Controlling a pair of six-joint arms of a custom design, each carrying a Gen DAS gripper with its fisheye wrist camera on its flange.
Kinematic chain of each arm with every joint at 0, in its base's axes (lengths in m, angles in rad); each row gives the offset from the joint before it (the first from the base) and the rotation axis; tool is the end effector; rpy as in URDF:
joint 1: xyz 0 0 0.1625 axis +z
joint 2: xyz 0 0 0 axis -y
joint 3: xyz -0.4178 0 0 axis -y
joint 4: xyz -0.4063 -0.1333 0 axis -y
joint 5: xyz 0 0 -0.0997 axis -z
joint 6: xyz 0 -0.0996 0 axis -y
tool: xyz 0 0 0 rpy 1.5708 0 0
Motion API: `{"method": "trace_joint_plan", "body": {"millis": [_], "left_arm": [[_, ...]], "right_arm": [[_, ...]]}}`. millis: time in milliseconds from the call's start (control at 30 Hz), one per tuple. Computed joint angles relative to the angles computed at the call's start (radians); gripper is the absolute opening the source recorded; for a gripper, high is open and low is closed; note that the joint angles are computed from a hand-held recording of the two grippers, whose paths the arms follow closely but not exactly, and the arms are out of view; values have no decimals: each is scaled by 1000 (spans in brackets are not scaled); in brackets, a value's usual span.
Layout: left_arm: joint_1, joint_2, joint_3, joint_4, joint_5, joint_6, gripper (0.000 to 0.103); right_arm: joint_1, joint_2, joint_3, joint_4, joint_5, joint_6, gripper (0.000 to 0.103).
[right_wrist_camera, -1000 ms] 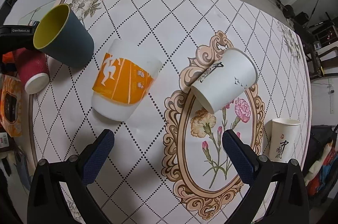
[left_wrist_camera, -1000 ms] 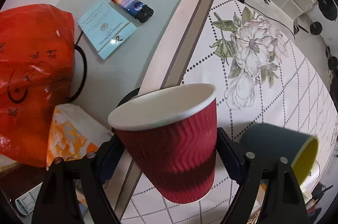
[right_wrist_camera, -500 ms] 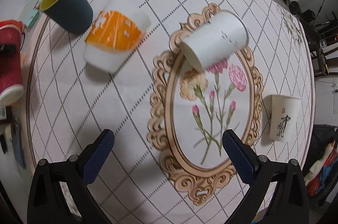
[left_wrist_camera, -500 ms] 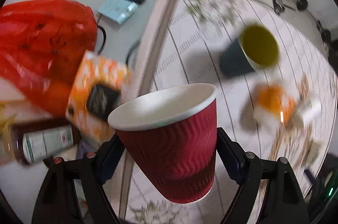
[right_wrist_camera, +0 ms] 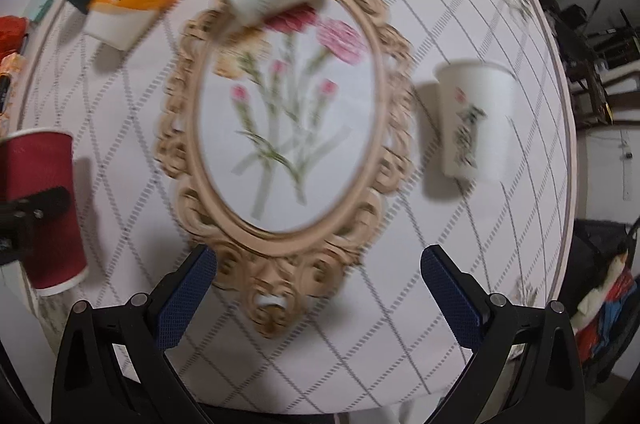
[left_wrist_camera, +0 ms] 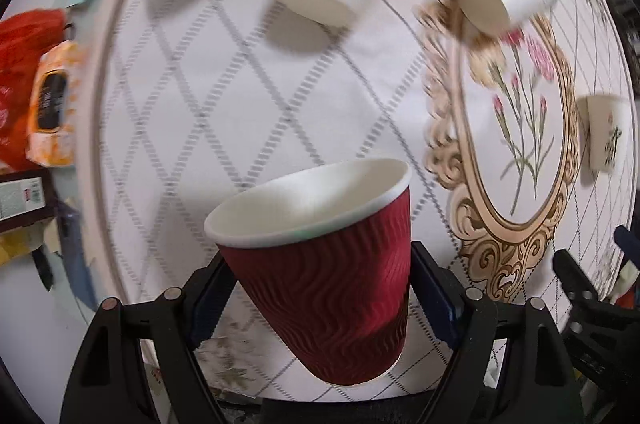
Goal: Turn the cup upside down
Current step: 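Lift the red cup with the left gripper and carry it toward the right gripper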
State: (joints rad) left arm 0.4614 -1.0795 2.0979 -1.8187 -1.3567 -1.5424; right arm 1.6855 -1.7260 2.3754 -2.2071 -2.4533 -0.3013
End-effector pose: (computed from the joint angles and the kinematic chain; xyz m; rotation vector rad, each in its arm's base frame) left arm -0.3020 -0.3226 0.0457 -0.4041 2.3129 -0.0139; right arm 0.0970 -0.3491 0.2650 0.4739 -2.2113 -0.1143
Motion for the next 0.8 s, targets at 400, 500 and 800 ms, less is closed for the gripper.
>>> {"method": "trace_joint_plan", "body": {"millis": [400,500,800], "left_arm": [[-15,156,-73,-15,23,82,83],[-28,182,-86,-20,21,82,83],[-2,214,-135,-19,45,112,85]], "right_arm": [[-97,-66,12,-53,-4,-112,103],[-104,-59,8,-73,1,-133,103],[-94,-62,4,-68,8,-126,103]]}}
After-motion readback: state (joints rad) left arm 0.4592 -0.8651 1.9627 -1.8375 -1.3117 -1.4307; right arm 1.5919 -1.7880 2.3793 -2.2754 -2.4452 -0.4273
